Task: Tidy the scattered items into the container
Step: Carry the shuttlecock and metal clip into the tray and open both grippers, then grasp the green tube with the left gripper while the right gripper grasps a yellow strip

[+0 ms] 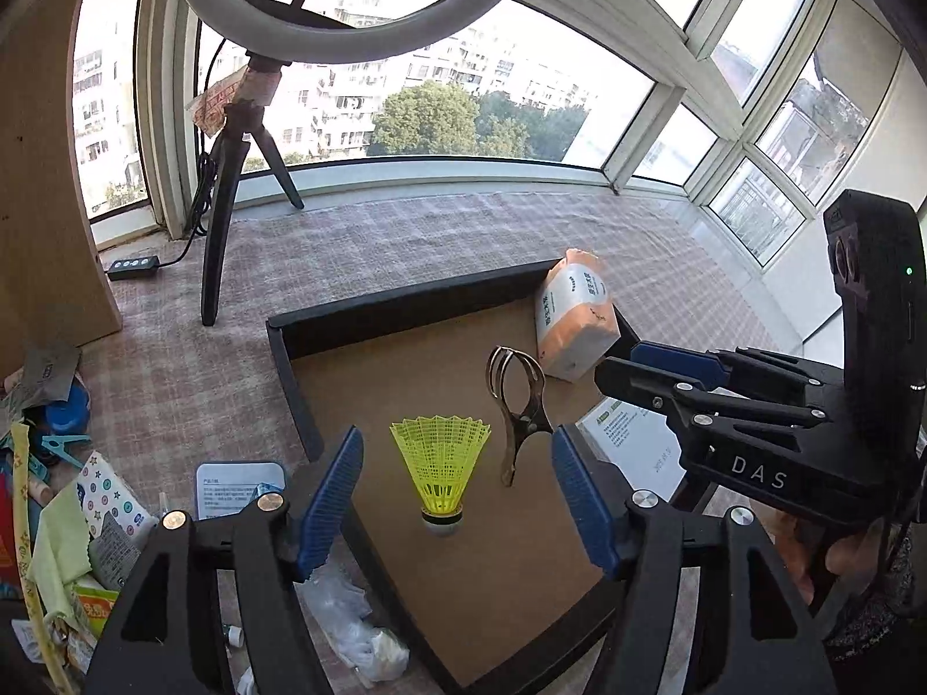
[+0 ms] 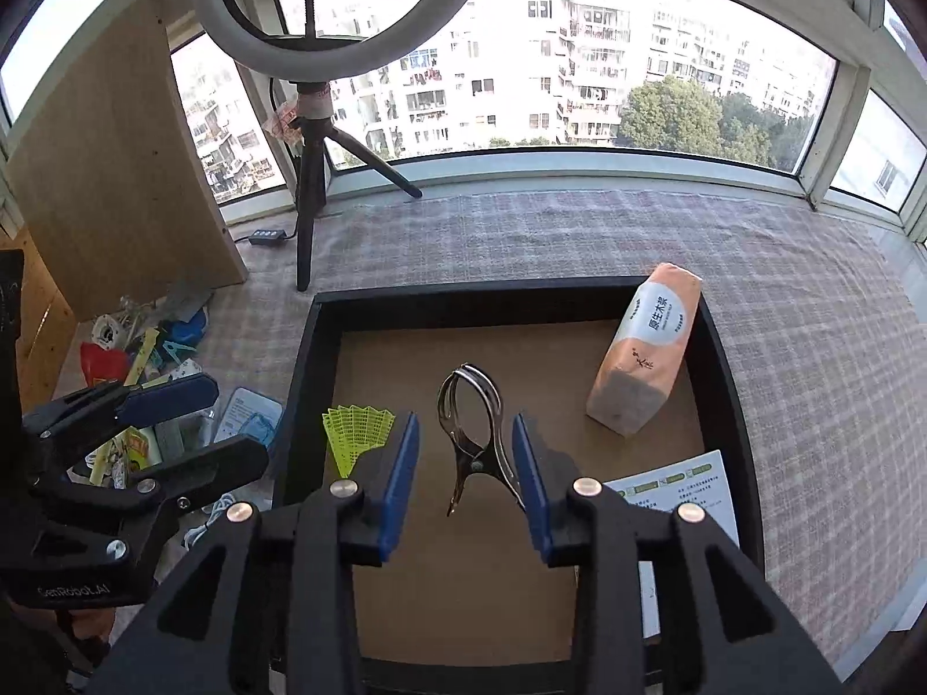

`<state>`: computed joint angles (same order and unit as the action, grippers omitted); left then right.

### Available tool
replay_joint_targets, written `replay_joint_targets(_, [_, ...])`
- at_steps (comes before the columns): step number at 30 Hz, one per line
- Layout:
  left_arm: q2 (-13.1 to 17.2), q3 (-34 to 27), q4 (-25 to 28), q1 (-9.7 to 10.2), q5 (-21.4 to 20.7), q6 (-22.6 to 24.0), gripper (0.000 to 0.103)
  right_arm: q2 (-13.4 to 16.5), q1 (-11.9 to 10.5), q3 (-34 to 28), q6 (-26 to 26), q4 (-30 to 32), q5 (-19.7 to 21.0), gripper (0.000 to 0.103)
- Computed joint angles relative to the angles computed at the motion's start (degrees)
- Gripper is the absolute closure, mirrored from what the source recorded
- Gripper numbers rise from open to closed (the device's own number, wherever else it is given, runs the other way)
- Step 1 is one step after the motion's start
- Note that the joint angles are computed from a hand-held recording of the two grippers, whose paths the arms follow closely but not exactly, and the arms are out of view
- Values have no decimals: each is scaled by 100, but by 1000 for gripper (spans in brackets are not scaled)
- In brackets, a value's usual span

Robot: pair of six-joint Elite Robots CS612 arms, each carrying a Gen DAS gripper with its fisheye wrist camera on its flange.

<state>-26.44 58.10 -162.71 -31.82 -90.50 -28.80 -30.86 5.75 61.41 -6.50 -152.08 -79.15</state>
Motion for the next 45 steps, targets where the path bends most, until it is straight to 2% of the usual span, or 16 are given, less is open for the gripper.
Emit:
replay_joint_targets(4, [-175,323,-133,27,187,-11,38,2,-13,27,115,-116,44,66])
replay_joint_targets(7, [-344,646,-310,88,263,-156,39,6,-28,58,243,-143,232,66])
replay_joint_targets(11, [-652,1208,-438,140,648,-122,40,-9,-9,138,231,-134,446,66])
replay_joint_targets(16, [-1042,1977,-545,242,1075,-367,40,-43,81,304,28,-199,671,66])
replay_joint_targets(19, [-1225,2413,-576,293,1267,-555,41,-20,193,325,-269,-89,694,66])
replay_joint_targets(24, [-1418,2993,-709,364,1293,-922,46,102,395,119,-734,404,751,66])
replay_joint_targets(26, [-1454,3158,-781,370,1254,-1025,47,158,450,14,-799,657,887,66])
replay_joint_targets(31, [-1440,3374,-902,341,1012,-1108,48,254,607,-100,-963,909,877,66])
replay_joint_targets(34, [-1391,3369,-877,300,926,-1068,50,299,655,-171,-1004,1118,1070,66])
replay_joint_targets(38, [-1291,3326,-1095,337,585,-1336,50,385,742,-318,-1071,1369,1321,66])
replay_joint_targets(41, [-1218,3245,-1231,265,683,-1174,48,542,790,-586,-1012,1717,1629,66])
replay_joint_targets(43, [-1168,3149,-1111,188,929,-976,46,672,813,-799,-921,1956,1836,66])
replay_joint_targets(45, [-1097,3035,-957,176,1006,-891,46,789,840,-985,-840,2106,1974,66])
